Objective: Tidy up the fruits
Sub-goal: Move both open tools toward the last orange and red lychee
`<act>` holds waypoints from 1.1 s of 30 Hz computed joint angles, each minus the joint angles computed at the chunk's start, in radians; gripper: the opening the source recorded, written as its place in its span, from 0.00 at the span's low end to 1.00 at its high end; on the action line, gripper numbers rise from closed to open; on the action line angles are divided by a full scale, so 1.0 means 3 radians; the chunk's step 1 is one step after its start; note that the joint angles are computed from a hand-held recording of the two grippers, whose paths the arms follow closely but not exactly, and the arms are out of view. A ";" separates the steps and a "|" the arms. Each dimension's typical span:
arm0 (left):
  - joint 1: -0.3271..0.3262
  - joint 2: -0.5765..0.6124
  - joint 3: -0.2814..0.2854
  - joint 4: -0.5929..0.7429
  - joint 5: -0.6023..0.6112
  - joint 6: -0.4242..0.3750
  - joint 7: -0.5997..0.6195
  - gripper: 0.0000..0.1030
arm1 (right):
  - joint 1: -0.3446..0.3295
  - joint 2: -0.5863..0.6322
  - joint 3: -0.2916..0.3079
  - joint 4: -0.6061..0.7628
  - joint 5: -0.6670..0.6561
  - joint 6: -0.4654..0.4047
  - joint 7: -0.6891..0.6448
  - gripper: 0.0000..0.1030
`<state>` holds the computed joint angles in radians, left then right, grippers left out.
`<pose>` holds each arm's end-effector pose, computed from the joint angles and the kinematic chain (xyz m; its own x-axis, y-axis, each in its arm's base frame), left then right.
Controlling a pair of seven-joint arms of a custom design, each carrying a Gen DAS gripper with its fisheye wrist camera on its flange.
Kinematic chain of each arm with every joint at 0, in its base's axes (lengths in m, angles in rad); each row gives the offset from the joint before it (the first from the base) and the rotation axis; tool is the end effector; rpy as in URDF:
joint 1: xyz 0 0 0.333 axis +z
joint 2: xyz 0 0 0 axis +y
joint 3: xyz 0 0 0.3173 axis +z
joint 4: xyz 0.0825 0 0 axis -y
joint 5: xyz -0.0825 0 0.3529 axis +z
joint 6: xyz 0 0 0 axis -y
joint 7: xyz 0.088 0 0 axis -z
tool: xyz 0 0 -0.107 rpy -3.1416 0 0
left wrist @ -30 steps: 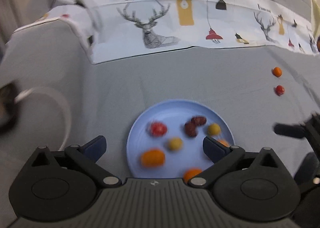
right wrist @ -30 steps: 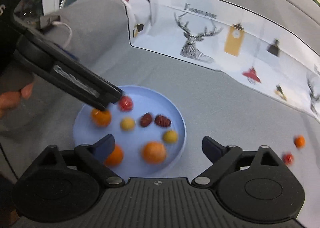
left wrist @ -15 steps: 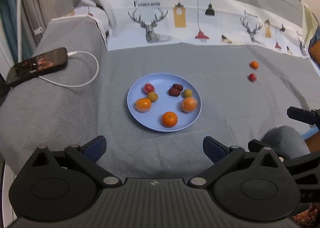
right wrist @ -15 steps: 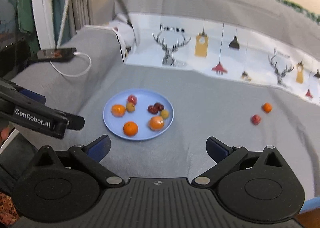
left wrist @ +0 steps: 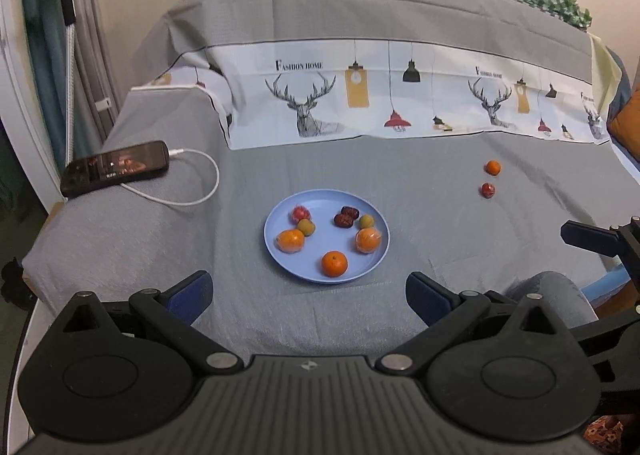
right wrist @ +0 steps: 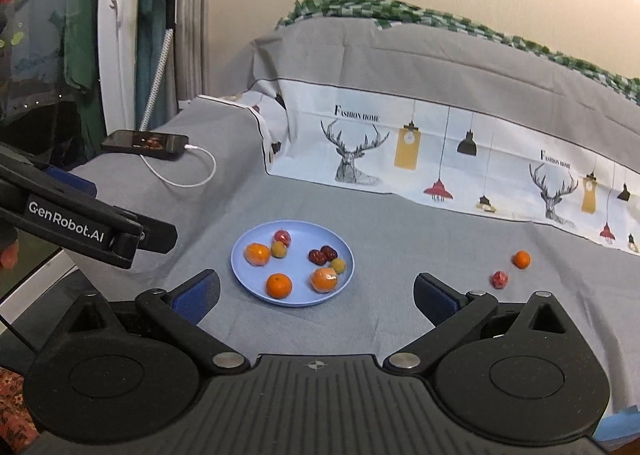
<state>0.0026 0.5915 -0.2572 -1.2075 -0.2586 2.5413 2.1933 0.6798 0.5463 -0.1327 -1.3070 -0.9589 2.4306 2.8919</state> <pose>0.7320 -0.1243 0.5400 -0.5628 -0.8250 -0.0513 -0.5417 0.4150 -0.7310 0.6103 0.3989 0.5044 -0.1650 -0.9862 0.0140 -0.5255 0.0759 -0.8474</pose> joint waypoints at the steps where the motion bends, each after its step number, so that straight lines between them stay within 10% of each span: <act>1: 0.0014 -0.0023 -0.0017 -0.0034 -0.0017 0.0019 0.0025 1.00 | 0.0016 -0.0020 -0.0011 -0.0023 -0.0028 0.0000 0.0024 0.99; 33: -0.0324 0.0535 0.0068 0.0937 0.0325 -0.0414 -0.0186 1.00 | -0.0077 -0.0248 -0.0061 -0.0406 -0.0200 -0.0145 0.0845 0.99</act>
<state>-0.0947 0.7521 -0.2370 -0.9264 -0.1612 2.4171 2.1374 0.6568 0.4719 -0.1511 -1.4287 -1.0189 2.3871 3.1455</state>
